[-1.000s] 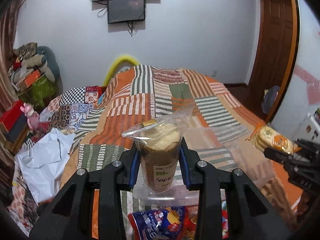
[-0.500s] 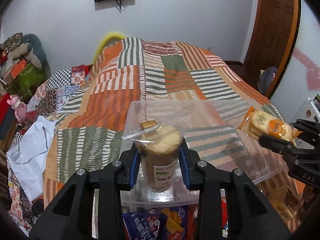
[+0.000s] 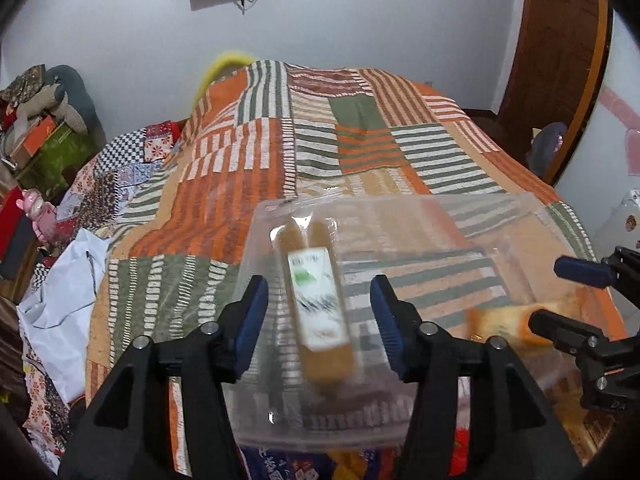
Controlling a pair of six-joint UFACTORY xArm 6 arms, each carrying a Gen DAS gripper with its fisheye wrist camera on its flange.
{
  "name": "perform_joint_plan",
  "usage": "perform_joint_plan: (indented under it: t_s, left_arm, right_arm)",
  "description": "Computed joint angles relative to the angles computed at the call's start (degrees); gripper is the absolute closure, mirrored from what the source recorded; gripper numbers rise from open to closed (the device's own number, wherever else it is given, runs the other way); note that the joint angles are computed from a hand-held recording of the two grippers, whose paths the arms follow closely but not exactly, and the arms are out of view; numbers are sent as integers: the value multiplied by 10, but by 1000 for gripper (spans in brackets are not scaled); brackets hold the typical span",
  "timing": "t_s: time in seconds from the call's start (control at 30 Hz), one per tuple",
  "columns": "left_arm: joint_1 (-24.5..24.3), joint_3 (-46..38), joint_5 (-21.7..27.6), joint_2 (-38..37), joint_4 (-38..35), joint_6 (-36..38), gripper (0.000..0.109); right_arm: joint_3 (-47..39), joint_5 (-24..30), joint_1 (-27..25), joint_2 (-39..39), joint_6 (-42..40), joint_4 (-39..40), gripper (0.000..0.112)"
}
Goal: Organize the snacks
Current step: 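Lower the biscuit roll into the clear box with the left tool while the right tool drops the cake in, then grasp the green jelly cup with the left tool while the right tool grasps the purple coconut roll pack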
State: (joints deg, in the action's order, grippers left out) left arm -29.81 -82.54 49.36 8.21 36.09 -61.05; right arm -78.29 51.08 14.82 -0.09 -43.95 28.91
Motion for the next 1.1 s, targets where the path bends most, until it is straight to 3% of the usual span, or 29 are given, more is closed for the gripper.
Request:
perform_joint_plan:
  t_s: [0.23, 0.37, 0.5, 0.67, 0.9, 1.03, 1.1]
  left_arm:
    - [-19, 19, 9, -24, 13, -5, 55]
    - [-40, 50, 15, -62, 39, -37, 43]
    - [-64, 77, 28, -103, 58, -60, 40]
    - [-105, 116, 54, -162, 91, -105, 30]
    - [-170, 162, 97, -222, 102, -140, 28]
    - [-206, 192, 122, -250, 108, -177, 20]
    - [-226, 206, 138, -261, 111, -189, 20]
  right_arm:
    - [22, -24, -1, -23, -9, 10, 56]
    - [39, -31, -6, -46, -12, 20, 56]
    - [66, -40, -13, -84, -22, 34, 55]
    - [99, -36, -31, -138, -37, 77, 43]
    - [157, -30, -55, -218, -52, 101, 43]
    - [197, -20, -62, -265, -51, 103, 41]
    - [220, -13, -65, -288, -51, 108, 33]
